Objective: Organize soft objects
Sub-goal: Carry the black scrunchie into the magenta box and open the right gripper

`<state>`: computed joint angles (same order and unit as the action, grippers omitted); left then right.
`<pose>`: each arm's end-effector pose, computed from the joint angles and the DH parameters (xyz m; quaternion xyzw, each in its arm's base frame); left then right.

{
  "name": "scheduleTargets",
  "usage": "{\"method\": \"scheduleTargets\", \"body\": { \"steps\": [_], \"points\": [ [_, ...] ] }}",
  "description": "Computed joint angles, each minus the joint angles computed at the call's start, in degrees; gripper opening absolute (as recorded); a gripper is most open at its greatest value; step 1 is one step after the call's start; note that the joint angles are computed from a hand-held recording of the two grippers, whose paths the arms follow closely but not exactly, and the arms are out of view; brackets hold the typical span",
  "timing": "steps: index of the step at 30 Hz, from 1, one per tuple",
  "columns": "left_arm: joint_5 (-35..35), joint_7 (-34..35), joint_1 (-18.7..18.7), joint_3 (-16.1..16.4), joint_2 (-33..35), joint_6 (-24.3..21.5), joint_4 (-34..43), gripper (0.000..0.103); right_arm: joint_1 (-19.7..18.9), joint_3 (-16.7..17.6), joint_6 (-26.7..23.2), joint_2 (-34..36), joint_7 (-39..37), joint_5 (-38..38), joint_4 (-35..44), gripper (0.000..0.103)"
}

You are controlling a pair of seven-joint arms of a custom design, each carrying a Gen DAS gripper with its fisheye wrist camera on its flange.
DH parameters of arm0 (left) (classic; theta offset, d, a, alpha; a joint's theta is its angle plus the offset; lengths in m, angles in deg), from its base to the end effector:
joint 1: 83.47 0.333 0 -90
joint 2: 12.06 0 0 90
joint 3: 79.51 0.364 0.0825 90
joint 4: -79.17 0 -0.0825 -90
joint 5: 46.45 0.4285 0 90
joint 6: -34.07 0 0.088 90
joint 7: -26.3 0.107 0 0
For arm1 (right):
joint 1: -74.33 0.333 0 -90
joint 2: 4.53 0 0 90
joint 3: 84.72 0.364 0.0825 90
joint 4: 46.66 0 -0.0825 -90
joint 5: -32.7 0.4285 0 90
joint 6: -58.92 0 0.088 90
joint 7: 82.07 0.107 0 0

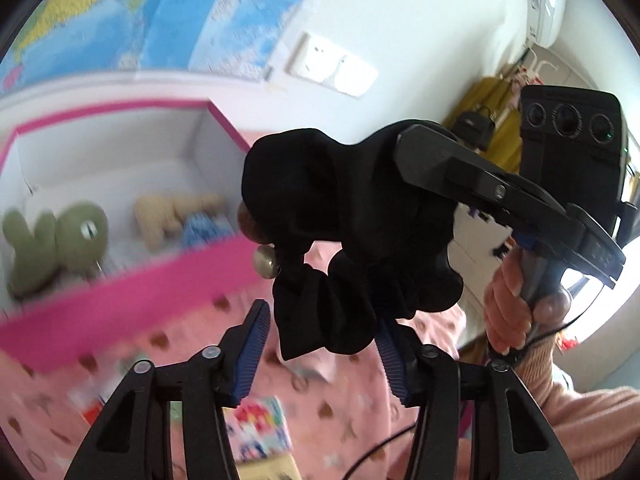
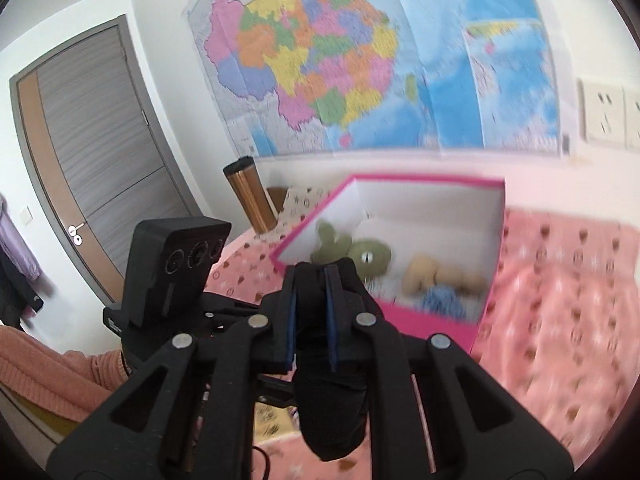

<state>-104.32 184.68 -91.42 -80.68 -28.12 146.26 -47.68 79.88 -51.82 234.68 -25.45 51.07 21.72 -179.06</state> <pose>0.4946 -0.1367 0.5543 0.2719 -0.8518 0.4347 0.1077 0.3796 0.3723 0.6170 -0.6598 0.5471 -0.1813 0.4821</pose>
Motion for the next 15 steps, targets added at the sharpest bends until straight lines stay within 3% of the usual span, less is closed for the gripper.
{"method": "scheduleTargets", "body": {
  "steps": [5,8,10,15],
  "points": [
    [0.29,-3.18,-0.22,-1.71,3.74,5.67,5.14,0.049,1.23,-3.54,-0.16,5.06,-4.02,-1.24,4.73,0.014],
    [1.51,-5.93,-0.49,-3.40,6.23,10.49,7.64,0.047,-0.26,-4.11,-1.95,7.68,-2.96,-4.71,7.31,0.014],
    [3.11,-8.71,-0.68,-4.39,8.95,13.31,10.13,0.046,1.65,-7.18,-2.16,9.93,-3.30,-4.51,8.44,0.014],
    [6.97,-13.91,0.37,-6.00,15.03,15.28,15.95,0.045,4.94,-13.04,-2.49,14.03,-3.47,-4.36,10.63,0.014]
  ]
}}
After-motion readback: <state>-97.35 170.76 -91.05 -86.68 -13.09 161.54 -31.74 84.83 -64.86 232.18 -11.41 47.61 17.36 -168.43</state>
